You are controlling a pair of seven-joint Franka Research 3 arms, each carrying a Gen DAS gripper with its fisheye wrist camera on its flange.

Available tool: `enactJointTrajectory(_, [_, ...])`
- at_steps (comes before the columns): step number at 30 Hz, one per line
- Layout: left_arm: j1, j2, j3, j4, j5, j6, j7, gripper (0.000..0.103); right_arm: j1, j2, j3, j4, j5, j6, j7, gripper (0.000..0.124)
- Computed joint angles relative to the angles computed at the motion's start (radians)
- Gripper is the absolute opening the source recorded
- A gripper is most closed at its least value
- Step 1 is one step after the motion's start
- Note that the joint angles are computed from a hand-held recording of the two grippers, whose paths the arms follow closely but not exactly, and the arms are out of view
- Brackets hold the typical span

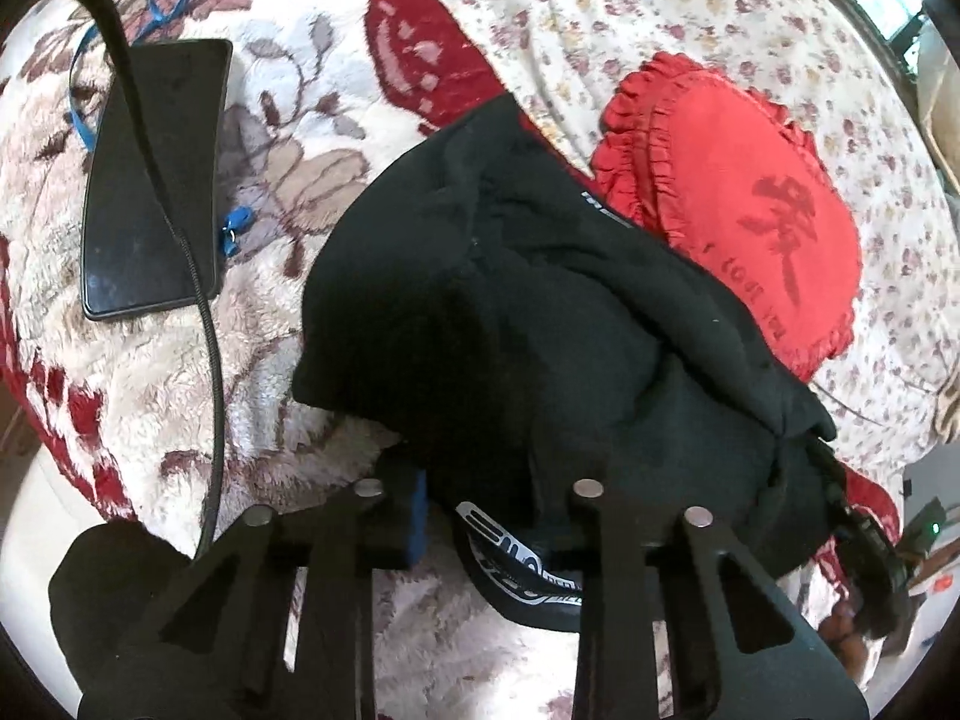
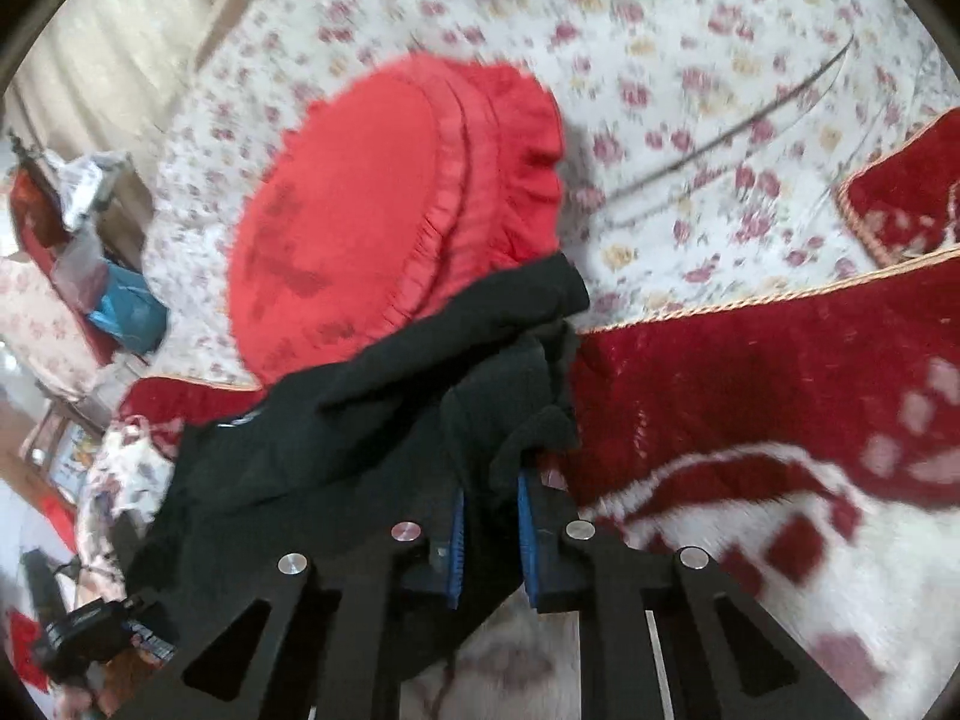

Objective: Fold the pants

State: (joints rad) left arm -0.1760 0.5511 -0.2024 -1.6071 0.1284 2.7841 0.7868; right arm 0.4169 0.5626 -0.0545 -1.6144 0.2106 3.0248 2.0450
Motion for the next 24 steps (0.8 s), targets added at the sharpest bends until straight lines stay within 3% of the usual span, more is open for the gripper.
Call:
enactJointTrajectory(2, [0.008, -0.023, -0.008, -0.027, -0.001, 0.021, 0.012, 0.022, 0.026, -0.098, -0.021, -0.124, -0.011, 0.039, 0.001, 0.014])
enactJointTrajectory(6, [0.022, -0.085, -0.015, -0.107, 0.001, 0.049, 0.033, 0.021, 0.088, -0.264, -0.075, -0.315, -0.092, 0.001, 0.037, 0.014])
enactJointTrajectory(8, [0.029, -0.099, -0.018, -0.132, -0.005, 0.041, 0.045, 0.021, 0.071, -0.322, -0.047, -0.397, -0.111, -0.024, 0.048, 0.014])
enactJointTrajectory(12, [0.052, -0.078, -0.041, -0.129, -0.049, -0.013, 0.086, 0.022, 0.038, -0.316, -0.023, -0.401, -0.178, -0.198, 0.112, 0.022])
enactJointTrajectory(14, [0.04, -0.085, -0.029, -0.136, -0.045, -0.023, 0.082, 0.024, 0.025, -0.333, -0.024, -0.428, -0.212, -0.181, 0.176, 0.032])
enactJointTrajectory(17, [0.007, -0.123, 0.011, -0.163, 0.01, -0.014, 0.051, 0.028, 0.11, -0.377, -0.146, -0.436, -0.54, -0.22, 0.463, 0.039])
enactJointTrajectory(18, [0.003, -0.133, 0.016, -0.168, 0.021, -0.016, 0.045, 0.029, 0.115, -0.388, -0.159, -0.429, -0.61, -0.245, 0.506, 0.041])
enactJointTrajectory(24, [-0.056, -0.2, 0.082, -0.204, 0.173, -0.044, -0.048, 0.03, -0.012, -0.339, -0.049, -0.374, -0.518, -0.205, 0.371, 0.047])
